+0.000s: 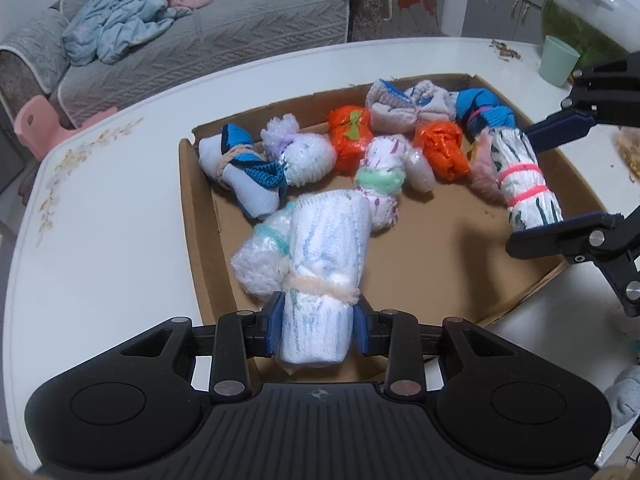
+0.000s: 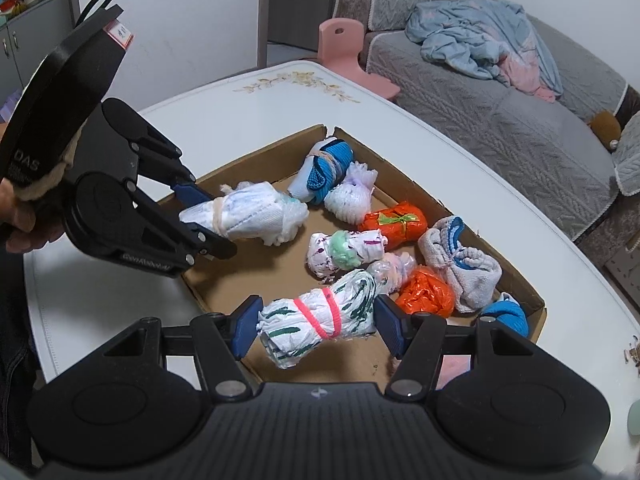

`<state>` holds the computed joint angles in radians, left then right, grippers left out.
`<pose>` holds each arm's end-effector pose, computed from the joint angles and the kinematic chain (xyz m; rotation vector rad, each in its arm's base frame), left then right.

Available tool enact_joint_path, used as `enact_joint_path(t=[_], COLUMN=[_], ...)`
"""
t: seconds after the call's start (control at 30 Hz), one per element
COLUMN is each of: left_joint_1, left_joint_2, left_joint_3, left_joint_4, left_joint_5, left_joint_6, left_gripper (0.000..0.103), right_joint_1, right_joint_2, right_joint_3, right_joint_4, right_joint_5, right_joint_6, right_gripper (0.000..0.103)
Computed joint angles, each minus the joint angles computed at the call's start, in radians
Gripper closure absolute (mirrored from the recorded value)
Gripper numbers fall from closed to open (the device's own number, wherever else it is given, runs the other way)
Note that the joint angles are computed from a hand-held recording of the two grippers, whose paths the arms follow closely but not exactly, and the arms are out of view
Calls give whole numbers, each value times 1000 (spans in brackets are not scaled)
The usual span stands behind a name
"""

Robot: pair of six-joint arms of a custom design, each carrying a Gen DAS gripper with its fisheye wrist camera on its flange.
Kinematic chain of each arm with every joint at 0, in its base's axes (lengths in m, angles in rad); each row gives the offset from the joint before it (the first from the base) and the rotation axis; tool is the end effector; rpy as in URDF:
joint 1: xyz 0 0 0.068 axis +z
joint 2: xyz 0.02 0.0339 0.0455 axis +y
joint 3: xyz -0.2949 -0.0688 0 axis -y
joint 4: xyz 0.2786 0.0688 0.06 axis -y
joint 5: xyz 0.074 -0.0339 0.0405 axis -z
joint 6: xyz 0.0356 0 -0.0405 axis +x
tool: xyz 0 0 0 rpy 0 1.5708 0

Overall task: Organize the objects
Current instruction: 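Carry both bundles into the box and lower them beside the others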

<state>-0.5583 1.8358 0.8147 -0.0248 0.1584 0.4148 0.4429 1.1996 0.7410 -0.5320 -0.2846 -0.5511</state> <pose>0.2927 -0.1895 0.0974 1.2734 2.2880 -0.2576 0.2204 0.1156 0.2283 -1.3016 2.1726 0.3211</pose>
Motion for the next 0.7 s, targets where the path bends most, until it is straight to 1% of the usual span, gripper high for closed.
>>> enact_joint_path(t=[0.13,0.33,0.43,0.57,0.7], left_joint_1=[1,6,-1,2,9], left_joint_2=[37,49,48,53,54], left_joint_3=[14,18,12,17,20], left_joint_4=[15,34,48,49,43], left_joint_5=[-24,-24,-56,-47,-36], left_joint_6=[-32,-90,-101,-97,-90], left_gripper=[62,63,63,63,63], right_joint_1=[30,94,119,145,173], right_joint_2=[36,95,108,133,174], right_joint_3=[3,-2,-8,-7,2], right_joint_4=[28,92,119,143,174], right_joint_5=[26,65,49,33,34], right_joint_6=[21,29,7,-27,-32], right_gripper=[45,45,45,45,45])
